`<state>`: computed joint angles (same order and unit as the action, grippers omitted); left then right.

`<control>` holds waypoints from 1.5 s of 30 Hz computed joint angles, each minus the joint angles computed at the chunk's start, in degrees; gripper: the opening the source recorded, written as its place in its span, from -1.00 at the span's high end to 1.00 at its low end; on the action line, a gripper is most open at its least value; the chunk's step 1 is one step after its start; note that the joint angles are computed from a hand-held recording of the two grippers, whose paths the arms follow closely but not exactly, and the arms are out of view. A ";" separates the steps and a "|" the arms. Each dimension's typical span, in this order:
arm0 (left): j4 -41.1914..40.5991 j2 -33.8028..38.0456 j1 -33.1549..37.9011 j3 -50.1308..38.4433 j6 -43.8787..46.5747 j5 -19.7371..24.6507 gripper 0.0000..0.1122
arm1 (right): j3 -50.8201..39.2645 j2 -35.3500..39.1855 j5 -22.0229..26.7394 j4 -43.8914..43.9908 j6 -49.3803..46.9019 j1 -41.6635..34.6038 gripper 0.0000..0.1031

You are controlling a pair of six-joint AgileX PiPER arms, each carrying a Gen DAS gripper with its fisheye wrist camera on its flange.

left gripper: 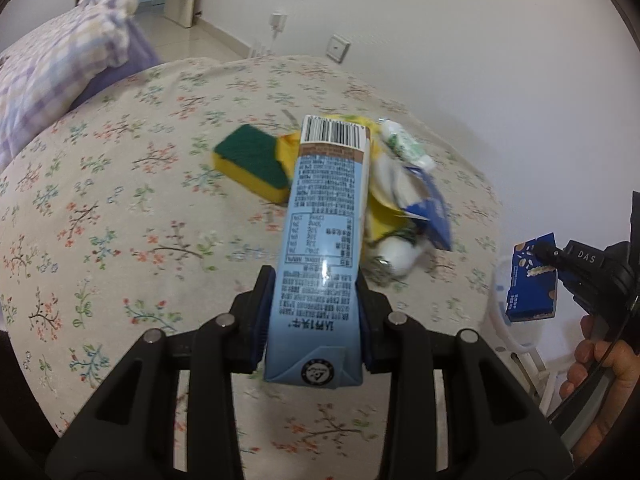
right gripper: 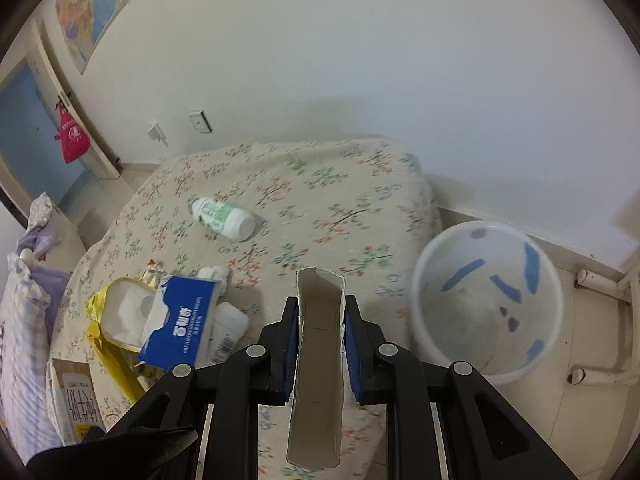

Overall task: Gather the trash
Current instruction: 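Carry both items over the wastebasket and open both tools to drop them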

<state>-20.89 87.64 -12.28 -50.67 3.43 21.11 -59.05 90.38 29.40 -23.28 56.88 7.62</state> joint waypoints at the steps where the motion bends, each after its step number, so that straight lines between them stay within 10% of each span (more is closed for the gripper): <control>1: 0.22 -0.23 -1.14 -0.27 -0.26 0.26 0.32 | 1.22 -1.11 -0.31 -0.02 0.04 -0.77 0.59; 15: 6.69 6.12 -20.04 -11.20 -4.96 4.02 0.32 | 18.40 -15.58 -8.00 16.22 -21.23 -23.76 0.59; 21: -7.57 17.00 -23.28 -21.78 12.61 7.07 0.32 | 20.39 -13.87 -12.95 21.55 -29.42 -28.76 0.59; 39: 0.04 40.84 -30.44 -50.63 14.18 15.69 0.30 | 23.23 -10.90 -18.67 45.32 -55.14 -37.54 0.59; 42: 1.72 40.91 -30.00 -50.77 11.43 15.49 -0.34 | 23.30 -10.66 -19.21 44.61 -54.10 -37.30 0.59; 45: 1.37 36.90 -29.30 -44.86 10.68 10.29 -0.49 | 23.25 -10.42 -19.53 45.03 -54.14 -37.15 0.59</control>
<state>-19.52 124.55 -41.58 -95.52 14.11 31.40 -35.80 79.96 9.88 21.75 2.74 -29.54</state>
